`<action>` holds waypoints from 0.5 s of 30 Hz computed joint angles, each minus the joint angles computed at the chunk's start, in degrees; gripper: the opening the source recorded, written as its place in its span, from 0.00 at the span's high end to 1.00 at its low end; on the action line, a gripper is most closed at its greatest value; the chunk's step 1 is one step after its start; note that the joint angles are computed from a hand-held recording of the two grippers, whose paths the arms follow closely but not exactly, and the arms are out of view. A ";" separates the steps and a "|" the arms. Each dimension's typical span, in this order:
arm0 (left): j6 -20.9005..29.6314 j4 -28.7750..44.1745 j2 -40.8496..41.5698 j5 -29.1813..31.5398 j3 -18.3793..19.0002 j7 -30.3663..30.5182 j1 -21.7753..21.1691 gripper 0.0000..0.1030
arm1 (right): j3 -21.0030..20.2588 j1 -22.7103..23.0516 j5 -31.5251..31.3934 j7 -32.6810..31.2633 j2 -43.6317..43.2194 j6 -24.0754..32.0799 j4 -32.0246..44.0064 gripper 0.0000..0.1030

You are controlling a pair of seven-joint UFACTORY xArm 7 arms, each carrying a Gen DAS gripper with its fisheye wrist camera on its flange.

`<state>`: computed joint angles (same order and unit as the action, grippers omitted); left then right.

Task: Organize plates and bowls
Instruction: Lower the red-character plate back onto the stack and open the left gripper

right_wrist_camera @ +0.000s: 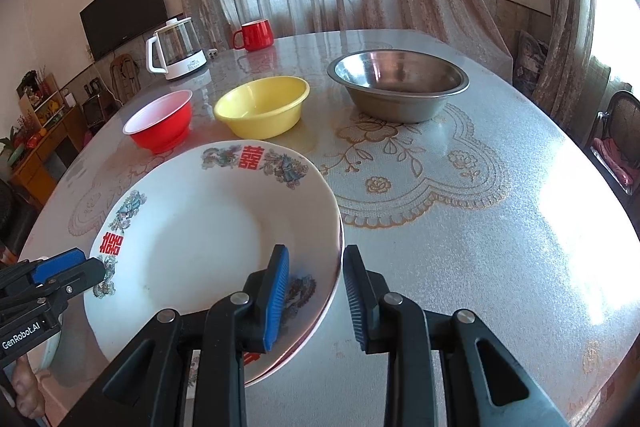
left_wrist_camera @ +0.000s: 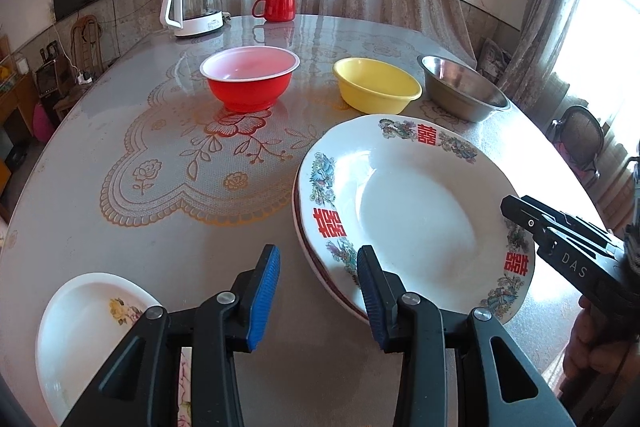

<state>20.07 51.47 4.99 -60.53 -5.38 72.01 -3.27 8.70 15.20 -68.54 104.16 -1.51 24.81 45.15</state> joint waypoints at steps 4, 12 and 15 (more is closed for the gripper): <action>2.14 -1.27 -1.85 -2.61 0.47 3.22 0.42 0.59 | 0.70 0.62 -0.72 0.42 -0.79 2.48 0.31 0.73; 5.19 -3.75 -6.62 -8.29 3.84 9.83 0.63 0.59 | 1.63 0.71 -9.95 5.55 -2.11 -1.90 1.64 0.71; 6.75 -3.94 -7.92 -9.76 5.62 11.19 1.35 0.59 | 1.32 0.88 -14.51 7.27 0.17 -7.74 4.17 0.71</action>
<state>26.81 47.53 -2.92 -70.29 0.24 83.20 -1.92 10.02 16.08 -83.04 111.43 -1.34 17.07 49.31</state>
